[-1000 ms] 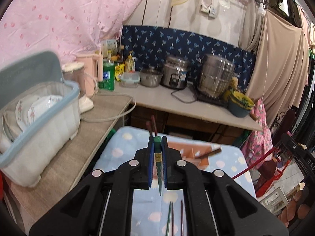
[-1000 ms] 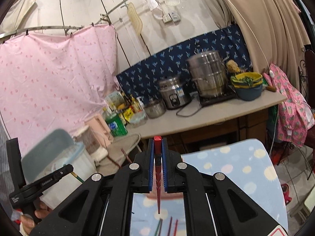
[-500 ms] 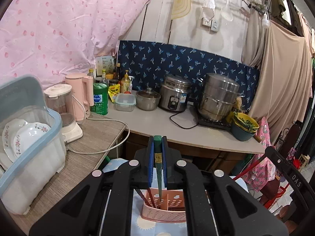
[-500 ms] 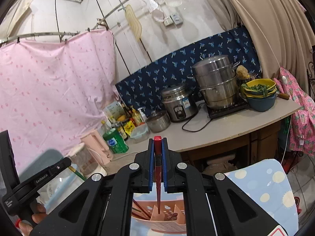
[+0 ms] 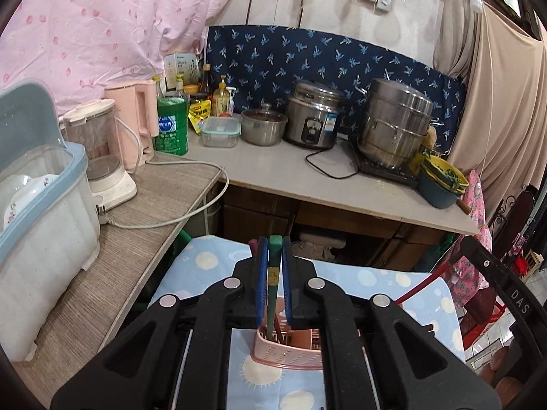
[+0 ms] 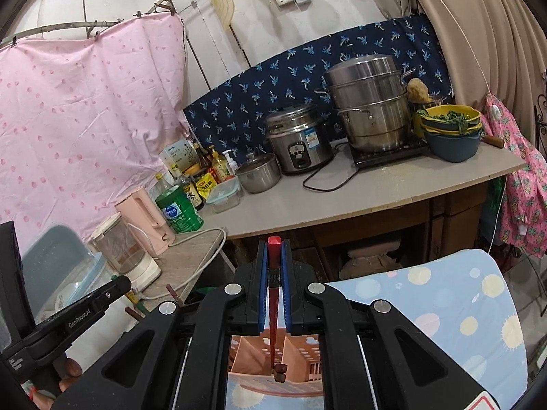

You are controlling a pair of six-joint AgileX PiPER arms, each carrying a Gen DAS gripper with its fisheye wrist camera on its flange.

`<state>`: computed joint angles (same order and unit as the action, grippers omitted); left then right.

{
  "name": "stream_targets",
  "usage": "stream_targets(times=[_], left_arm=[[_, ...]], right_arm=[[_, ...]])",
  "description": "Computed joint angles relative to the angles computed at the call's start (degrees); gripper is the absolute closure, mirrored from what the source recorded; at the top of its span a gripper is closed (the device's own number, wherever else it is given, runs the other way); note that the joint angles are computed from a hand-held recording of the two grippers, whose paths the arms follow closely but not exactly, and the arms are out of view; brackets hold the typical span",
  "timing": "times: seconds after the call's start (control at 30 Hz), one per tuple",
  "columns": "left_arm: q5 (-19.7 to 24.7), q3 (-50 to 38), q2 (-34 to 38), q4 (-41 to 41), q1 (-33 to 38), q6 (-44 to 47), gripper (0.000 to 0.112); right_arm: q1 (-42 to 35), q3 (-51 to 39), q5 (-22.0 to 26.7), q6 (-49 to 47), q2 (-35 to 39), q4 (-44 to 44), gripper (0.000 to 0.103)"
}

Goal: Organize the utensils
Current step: 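Open both tools to drop the chopsticks into the pink holder, then move both open tools back down to the remaining chopsticks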

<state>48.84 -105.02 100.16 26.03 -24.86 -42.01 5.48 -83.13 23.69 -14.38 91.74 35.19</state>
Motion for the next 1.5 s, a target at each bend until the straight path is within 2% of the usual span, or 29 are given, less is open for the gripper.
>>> stream_targets(times=[0.1, 0.3, 0.53, 0.63, 0.83, 1.07, 1.2, 1.43, 1.5], left_arm=[[-0.06, 1.37, -0.55, 1.31, -0.23, -1.35, 0.102], [-0.19, 4.41, -2.69, 4.09, -0.92, -3.62, 0.076], [0.85, 10.30, -7.20, 9.16, -3.97, -7.27, 0.071], [1.12, 12.94, -9.34, 10.66, -5.16, -8.96, 0.069], [3.25, 18.47, -13.82, 14.71, -8.79, -12.88, 0.069], [6.37, 26.86, -20.18, 18.98, -13.92, -18.81, 0.066], [8.50, 32.44, -23.75, 20.97, -17.54, -22.58, 0.065], [10.99, 42.57, -29.69, 21.50, -23.90, -29.43, 0.065], [11.76, 44.92, -30.81, 21.62, -26.17, -31.59, 0.065]], right_arm=[[-0.05, 0.61, -0.68, 0.31, -0.31, -0.22, 0.090], [-0.17, 2.13, -0.32, -1.06, -2.33, 0.64, 0.090], [0.40, 6.62, 0.05, -3.00, -7.25, 1.11, 0.089], [1.23, 9.37, -0.59, -1.24, -9.95, -1.55, 0.086], [1.80, 14.73, -0.06, -0.74, -15.39, -2.55, 0.086], [3.62, 23.90, 0.07, 0.71, -23.61, -5.81, 0.086], [3.69, 30.22, 1.81, -0.16, -28.99, -5.08, 0.086], [6.15, 40.26, 3.86, 5.17, -37.98, -10.19, 0.086], [8.11, 42.70, 3.97, 9.55, -40.27, -14.55, 0.086]])
